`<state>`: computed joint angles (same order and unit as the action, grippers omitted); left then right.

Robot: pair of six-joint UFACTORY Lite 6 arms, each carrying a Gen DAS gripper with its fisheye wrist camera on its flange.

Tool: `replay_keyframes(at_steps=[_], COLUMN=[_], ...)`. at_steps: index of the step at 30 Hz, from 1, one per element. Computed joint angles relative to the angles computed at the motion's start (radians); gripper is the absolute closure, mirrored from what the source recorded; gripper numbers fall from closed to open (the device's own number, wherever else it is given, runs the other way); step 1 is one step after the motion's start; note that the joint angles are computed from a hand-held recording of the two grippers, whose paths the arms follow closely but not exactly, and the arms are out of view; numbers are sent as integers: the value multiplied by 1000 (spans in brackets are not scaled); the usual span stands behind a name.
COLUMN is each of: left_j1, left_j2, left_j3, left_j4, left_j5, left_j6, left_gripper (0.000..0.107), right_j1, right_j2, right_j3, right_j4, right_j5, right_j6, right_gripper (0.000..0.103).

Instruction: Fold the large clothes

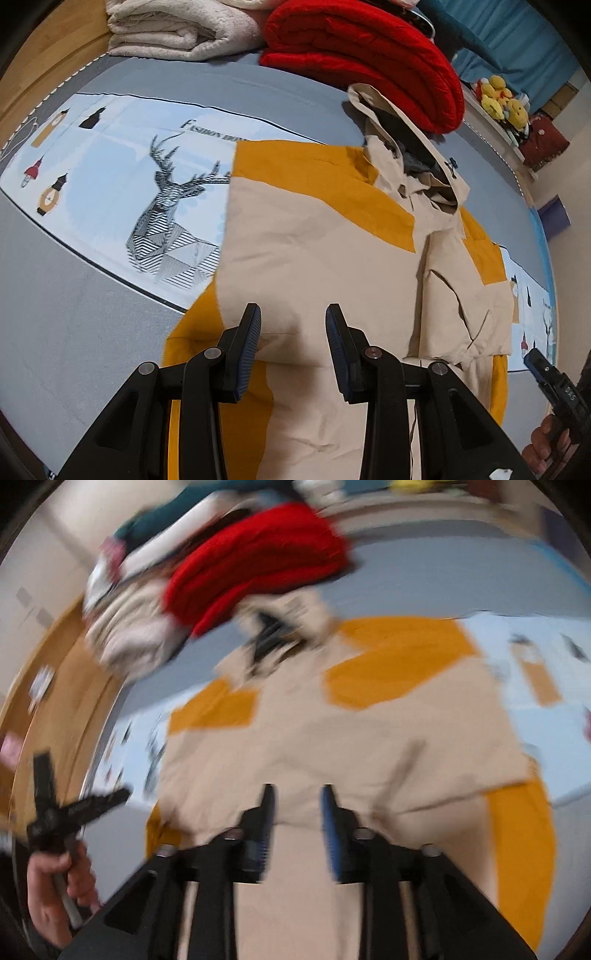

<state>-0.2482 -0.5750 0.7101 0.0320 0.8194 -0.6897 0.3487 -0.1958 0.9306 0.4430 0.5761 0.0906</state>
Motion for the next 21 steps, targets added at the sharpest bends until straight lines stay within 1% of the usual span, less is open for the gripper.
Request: replay_keyframes(at_steps=[1,3,5,7,8,10,14,19,21], left_j1=[-28,-90,-160,-215,-237,-283,-358,-414,-431], left_j2=[13,39,68,99,119,156,238,318,344], left_j3=[5,19,34,49,59,77,122,149,157], left_j4=[8,40,77,99,105,128,167,170,179], left_j5=[-11,-33,-56,-86,-101,-127,-166,-217,-228], left_j6=[-11,-44,-93,-122,-128,-152,-166,-182,-198], left_gripper=[75,77,84,88,89,90,90,90,90], right_j1=[-20,-93,-151,-189,-177,-209,-237,-252,-254], right_j2=[-11,-32,-4,71,140,221,338,380,393], right_j3=[-22,-104,-136,-159,-136,-139,-156,-183,-188], right_j4=[13,103,202,356,412,544,686,836,902], right_j5=[0,-18,-36,-46,-53,-27,-11,3,42], right_j6=[-7,-90,-162,-292,-321,-451,-561,-685,-751], right_gripper=[59,59,59,59,59,59,59,59,59])
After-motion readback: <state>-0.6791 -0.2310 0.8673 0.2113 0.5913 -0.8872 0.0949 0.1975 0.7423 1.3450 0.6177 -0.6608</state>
